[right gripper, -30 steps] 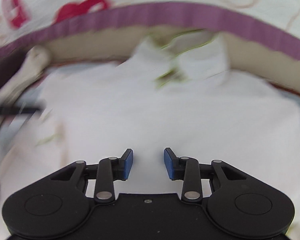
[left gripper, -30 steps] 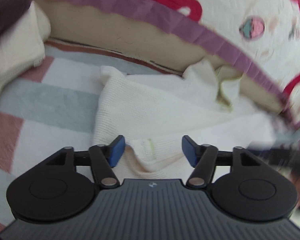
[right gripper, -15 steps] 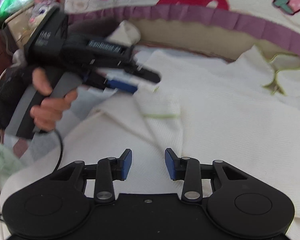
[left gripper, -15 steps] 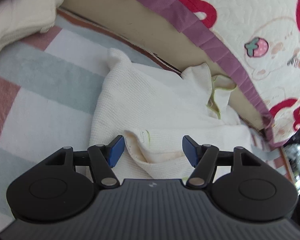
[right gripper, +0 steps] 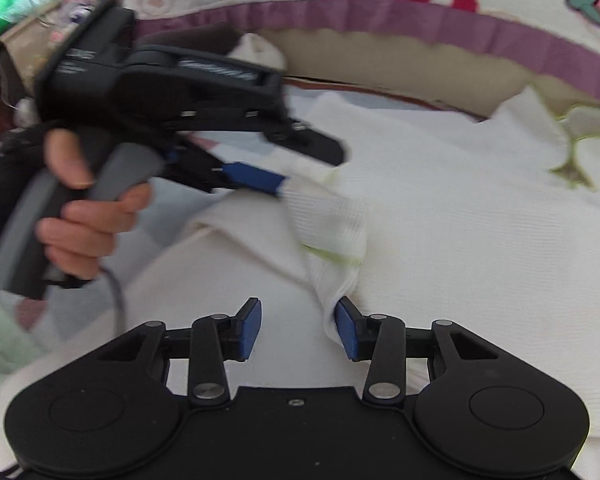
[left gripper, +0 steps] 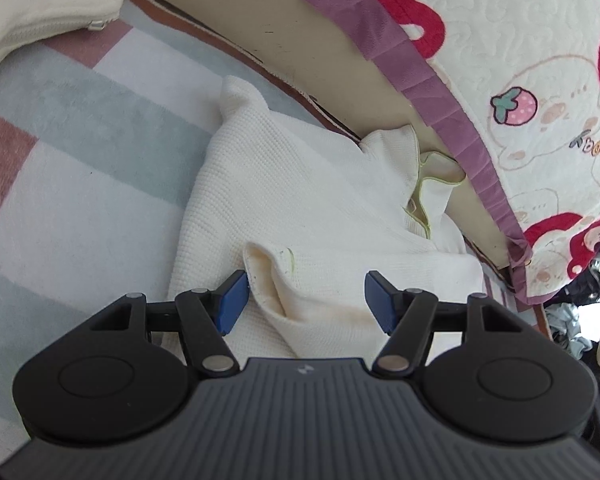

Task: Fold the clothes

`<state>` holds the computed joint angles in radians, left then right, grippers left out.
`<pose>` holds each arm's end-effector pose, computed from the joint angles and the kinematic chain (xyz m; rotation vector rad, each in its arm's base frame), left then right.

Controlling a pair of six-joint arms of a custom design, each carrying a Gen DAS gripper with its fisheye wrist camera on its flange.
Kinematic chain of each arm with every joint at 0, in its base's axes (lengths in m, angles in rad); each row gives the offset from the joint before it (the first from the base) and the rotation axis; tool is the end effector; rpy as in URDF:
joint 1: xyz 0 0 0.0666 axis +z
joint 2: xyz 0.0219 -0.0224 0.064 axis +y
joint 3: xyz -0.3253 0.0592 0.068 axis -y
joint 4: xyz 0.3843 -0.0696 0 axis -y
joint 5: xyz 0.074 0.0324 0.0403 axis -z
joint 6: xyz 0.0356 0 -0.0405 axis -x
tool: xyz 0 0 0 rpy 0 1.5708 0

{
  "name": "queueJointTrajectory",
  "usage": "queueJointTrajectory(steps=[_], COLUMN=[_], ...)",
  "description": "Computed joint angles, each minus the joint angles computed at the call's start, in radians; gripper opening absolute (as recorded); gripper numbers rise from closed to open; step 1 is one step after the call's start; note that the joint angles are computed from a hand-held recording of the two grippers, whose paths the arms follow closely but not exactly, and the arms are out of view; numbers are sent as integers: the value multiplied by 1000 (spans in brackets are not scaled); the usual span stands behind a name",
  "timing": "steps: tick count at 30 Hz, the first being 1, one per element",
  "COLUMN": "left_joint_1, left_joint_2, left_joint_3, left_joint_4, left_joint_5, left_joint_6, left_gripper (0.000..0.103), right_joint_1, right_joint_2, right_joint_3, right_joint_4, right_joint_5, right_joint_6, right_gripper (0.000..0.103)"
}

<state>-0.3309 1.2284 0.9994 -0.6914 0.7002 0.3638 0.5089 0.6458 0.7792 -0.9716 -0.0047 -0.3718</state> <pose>0.3822 -0.1560 0.2919 0.2695 2.5317 -1.1576 0.2246 0.1250 0.3502 -0.1700 2.4444 0.4059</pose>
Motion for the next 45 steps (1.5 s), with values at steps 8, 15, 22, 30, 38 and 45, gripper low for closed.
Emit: queueJointTrajectory(steps=[8, 15, 22, 30, 38, 45], left_joint_1=[-33, -107, -198, -189, -160, -122], left_joint_2=[-13, -59, -115, -125, -19, -51], left_joint_3=[-16, -64, -105, -67, -14, 9], left_joint_4=[40, 126, 255, 370, 161, -61], left_joint_5=[-60, -214, -413, -466, -481, -230], left_joint_6=[-46, -111, -327, -243, -221, -249], left_gripper=[63, 48, 5, 6, 35, 69], right_joint_1=[-19, -333, -891, -1113, -1160, -1124], right_joint_2=[-150, -366, -540, -508, -519, -511], right_joint_3=[-7, -80, -158, -198, -210, -201], right_joint_4=[-121, -430, -419, -283, -278, -289], right_joint_5=[223, 568, 299, 121, 86, 152], right_joint_6=[51, 235, 568, 576, 539, 492], right_gripper=[46, 47, 50, 62, 62, 63])
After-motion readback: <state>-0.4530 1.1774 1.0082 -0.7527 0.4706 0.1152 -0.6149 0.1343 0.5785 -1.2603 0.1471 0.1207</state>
